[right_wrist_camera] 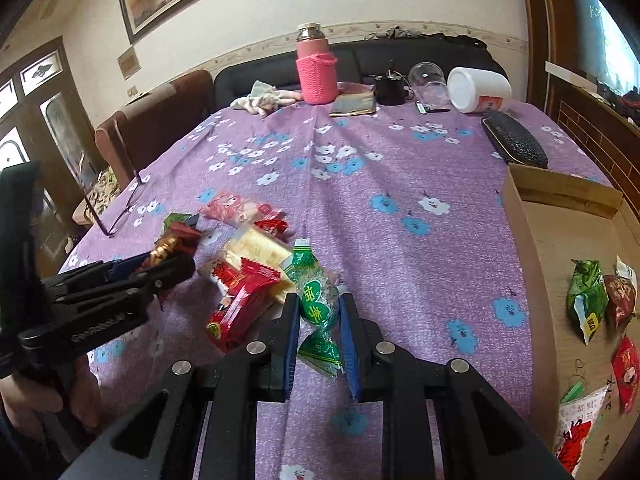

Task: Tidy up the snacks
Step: 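Lift the red-gold foil bag and green clear packet with both grippers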

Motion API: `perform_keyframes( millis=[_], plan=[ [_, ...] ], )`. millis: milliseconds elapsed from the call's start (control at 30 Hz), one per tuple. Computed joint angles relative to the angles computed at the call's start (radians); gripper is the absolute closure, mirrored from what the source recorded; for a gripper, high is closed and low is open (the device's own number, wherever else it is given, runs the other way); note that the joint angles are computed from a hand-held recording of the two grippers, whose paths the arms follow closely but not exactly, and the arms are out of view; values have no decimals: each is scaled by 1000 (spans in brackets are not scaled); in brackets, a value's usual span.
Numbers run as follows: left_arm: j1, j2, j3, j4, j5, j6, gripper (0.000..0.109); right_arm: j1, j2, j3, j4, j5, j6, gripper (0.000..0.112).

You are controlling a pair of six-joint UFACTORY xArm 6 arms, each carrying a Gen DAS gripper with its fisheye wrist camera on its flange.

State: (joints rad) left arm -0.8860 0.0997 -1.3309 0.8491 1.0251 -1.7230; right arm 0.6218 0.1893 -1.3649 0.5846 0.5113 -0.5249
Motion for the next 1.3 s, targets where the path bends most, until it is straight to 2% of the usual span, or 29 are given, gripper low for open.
perform_keyframes(
  millis=[300,567,967,1300],
  plan=[
    [-6,11,-16,37,-25,-7,66,-7,19,-13,-54,1,61,91],
    [-6,24,-25,37,-45,3,66,-19,28,-26,-18,13,58,91],
    [-27,47,-62,62,5,20,66,-18,9,-11,37,-1,16,91],
    [-25,33,-44,73,-9,-4,66,-23,4,-5,56,-11,13,91]
  ],
)
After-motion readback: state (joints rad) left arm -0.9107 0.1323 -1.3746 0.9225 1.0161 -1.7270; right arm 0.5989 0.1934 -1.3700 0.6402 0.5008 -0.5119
